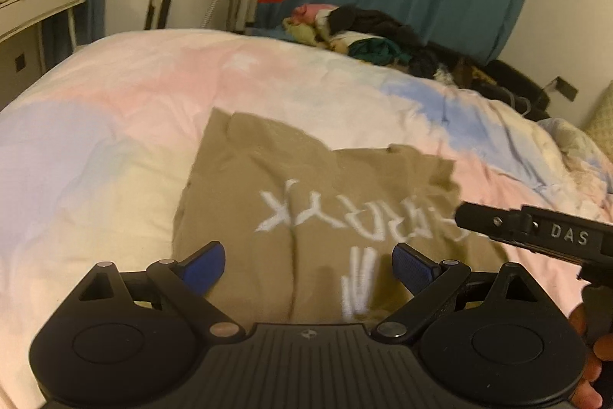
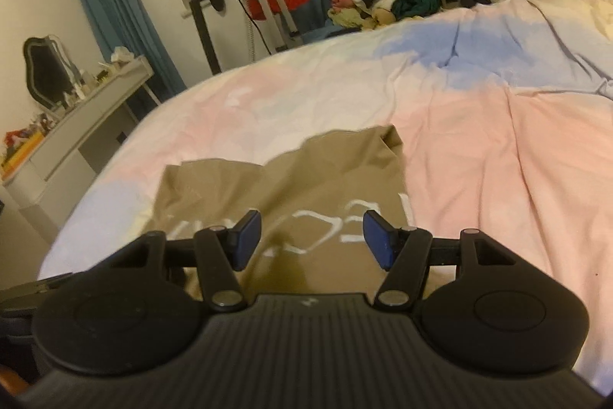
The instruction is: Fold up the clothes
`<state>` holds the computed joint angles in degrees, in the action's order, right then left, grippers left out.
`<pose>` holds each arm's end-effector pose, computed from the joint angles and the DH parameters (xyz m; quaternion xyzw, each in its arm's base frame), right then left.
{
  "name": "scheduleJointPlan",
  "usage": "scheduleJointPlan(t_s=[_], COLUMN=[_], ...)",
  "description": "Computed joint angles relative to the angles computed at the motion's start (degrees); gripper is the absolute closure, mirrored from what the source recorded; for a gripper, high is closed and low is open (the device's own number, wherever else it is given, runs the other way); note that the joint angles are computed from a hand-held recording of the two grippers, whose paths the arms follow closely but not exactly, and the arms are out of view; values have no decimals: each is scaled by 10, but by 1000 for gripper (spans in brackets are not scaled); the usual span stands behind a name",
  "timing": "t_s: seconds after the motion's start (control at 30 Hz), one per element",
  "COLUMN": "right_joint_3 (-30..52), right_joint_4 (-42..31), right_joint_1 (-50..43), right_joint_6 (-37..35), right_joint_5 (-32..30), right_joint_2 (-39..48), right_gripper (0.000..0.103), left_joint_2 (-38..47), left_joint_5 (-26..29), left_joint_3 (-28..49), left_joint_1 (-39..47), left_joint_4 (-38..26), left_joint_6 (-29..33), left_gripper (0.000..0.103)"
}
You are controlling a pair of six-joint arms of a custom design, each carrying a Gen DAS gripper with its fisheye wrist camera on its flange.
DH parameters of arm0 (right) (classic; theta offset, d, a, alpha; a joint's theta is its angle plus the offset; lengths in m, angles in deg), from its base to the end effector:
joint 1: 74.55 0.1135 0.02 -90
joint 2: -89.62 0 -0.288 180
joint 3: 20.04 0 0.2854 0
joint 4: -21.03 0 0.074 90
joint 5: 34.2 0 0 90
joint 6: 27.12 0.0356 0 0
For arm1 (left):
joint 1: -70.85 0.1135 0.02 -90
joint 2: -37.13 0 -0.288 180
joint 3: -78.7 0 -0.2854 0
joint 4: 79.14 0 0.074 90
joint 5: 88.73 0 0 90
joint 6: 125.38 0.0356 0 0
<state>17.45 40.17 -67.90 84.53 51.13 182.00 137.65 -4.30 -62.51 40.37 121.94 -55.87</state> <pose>0.2827 0.0359 0.1038 0.0977 0.8841 0.1465 0.4329 0.2524 -0.1445 0.0740 0.0588 0.9059 -0.1396 0.3954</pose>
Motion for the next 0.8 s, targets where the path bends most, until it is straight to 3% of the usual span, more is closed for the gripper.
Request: scheduleJointPlan(t_s=[0.07, 0.23, 0.33, 0.43, 0.53, 0.67, 0.8], right_joint_3=[9, 19, 18, 19, 23, 22, 22], right_joint_4=[-3, -9, -11, -14, -19, -20, -20], right_joint_1=[-4, -9, -10, -7, -3, -1, 0], right_joint_6=[1, 14, 24, 27, 28, 28, 30], right_joint_5=[-8, -23, -26, -23, -16, -13, -11], right_joint_2=[24, 56, 51, 53, 55, 53, 54], right_gripper=[41, 41, 41, 41, 41, 41, 41], left_joint_2=[5, -53, -123, -142, -79, 30, 107], left_joint_5=[-8, 33, 55, 150, 237, 264, 302], left_joint_3=[2, -31, -69, -84, -62, -4, 28], left_joint_1=[2, 18, 24, 52, 78, 106, 159], left_joint_4=[-2, -16, -16, -24, -24, -26, 31], left_joint_6=[-5, -22, -18, -28, -61, -126, -220], left_gripper=[8, 10, 9, 8, 8, 12, 20])
